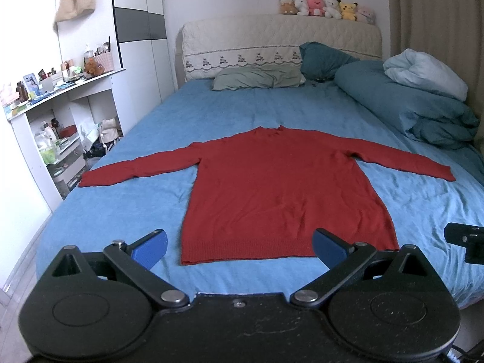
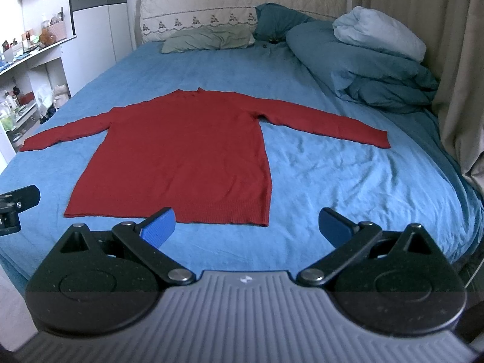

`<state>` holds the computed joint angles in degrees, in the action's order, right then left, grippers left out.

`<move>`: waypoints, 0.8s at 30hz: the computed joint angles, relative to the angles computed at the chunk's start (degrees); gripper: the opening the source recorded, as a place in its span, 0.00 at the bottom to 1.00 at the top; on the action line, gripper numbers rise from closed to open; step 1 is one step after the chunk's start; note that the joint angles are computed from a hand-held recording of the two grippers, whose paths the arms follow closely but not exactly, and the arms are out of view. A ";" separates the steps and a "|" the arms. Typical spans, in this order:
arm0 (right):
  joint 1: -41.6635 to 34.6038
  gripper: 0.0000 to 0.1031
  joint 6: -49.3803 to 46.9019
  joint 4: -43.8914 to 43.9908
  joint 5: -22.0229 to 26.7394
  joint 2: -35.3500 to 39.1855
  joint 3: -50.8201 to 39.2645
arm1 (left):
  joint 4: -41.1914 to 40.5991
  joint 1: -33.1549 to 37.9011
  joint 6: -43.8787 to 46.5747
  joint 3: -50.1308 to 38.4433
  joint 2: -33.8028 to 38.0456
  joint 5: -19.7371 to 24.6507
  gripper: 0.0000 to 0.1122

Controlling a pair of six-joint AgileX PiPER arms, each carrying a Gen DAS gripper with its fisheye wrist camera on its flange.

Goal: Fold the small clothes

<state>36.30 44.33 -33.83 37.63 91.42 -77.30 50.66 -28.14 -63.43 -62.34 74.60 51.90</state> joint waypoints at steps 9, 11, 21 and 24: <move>-1.15 1.00 -2.76 2.27 -0.92 1.22 -1.55 | -1.33 2.27 1.71 -0.47 0.26 -2.68 0.92; -2.01 1.00 -3.31 2.78 -1.53 1.61 -2.26 | -2.07 3.97 4.46 -3.09 1.95 -3.64 0.92; -11.85 1.00 -12.95 10.77 1.47 15.36 -23.57 | -17.52 15.90 30.32 -38.25 25.60 -7.69 0.92; -15.98 1.00 -16.91 15.29 3.52 22.98 -34.31 | -24.73 18.16 39.64 -55.44 38.00 -6.37 0.92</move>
<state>20.32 27.41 -18.53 41.15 114.40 -111.61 25.92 -9.98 -23.79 -117.78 112.60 45.53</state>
